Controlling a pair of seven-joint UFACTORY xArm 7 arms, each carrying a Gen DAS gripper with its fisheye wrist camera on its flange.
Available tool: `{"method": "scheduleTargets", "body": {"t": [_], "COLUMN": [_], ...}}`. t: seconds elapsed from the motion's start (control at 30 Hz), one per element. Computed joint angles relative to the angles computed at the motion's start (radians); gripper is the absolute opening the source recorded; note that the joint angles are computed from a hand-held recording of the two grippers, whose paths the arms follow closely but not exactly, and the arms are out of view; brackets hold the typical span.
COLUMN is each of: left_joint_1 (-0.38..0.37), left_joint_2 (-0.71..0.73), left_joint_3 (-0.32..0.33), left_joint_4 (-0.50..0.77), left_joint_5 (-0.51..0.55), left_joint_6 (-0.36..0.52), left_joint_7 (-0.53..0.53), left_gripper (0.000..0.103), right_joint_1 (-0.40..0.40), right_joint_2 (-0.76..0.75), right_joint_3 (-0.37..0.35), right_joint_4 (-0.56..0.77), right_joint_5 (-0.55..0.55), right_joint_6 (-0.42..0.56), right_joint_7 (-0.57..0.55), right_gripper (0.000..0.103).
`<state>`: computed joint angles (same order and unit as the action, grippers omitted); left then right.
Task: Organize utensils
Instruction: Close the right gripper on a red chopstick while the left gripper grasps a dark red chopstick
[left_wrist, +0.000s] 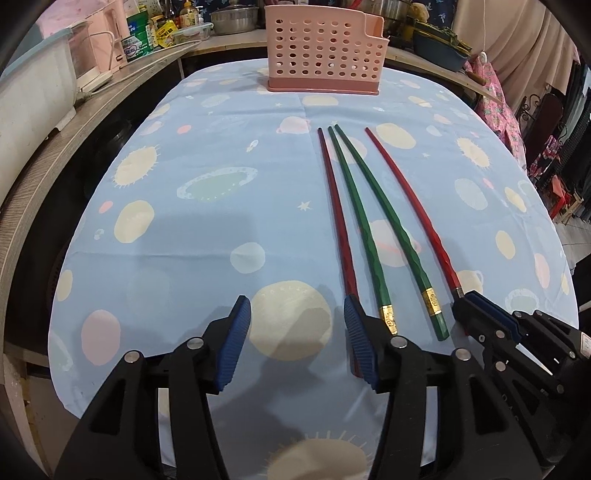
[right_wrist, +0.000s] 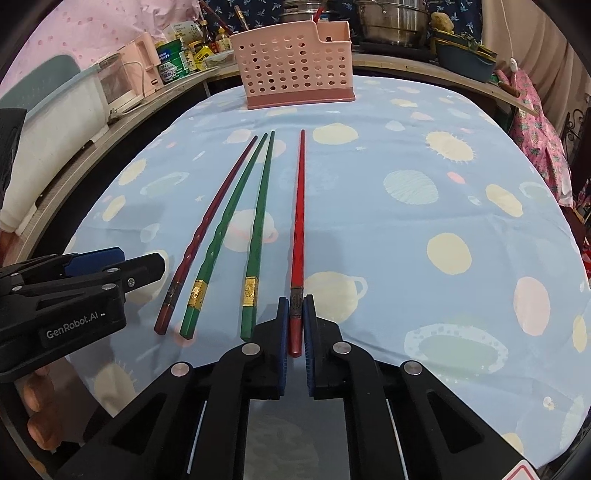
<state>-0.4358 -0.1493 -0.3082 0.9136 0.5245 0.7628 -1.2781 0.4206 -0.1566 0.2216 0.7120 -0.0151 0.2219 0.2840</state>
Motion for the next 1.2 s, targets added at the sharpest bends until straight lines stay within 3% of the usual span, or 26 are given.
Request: {"method": "scheduleTargets", "body": {"t": [1.0, 1.07, 1.2], "left_joint_1": [-0.048, -0.048, -0.043], "left_joint_2": [0.066, 0.062, 0.048], "left_joint_3": [0.013, 0.014, 0.017], "left_joint_4": [0.036, 0.031, 0.018], "left_joint_5": [0.022, 0.024, 0.010], "left_joint_6": [0.003, -0.001, -0.023], "left_joint_7": [0.003, 0.001, 0.009], "left_gripper": [0.050, 0.045, 0.025], "right_joint_1": [-0.011, -0.011, -0.011], "right_joint_2": [-0.032, -0.032, -0.032], "right_joint_3": [-0.009, -0.009, -0.009], "right_joint_4": [-0.036, -0.036, -0.035], "right_joint_5": [0.014, 0.014, 0.015], "right_joint_6": [-0.010, -0.010, -0.009], "right_joint_7": [0.018, 0.018, 0.017], "right_gripper": [0.007, 0.007, 0.007]}}
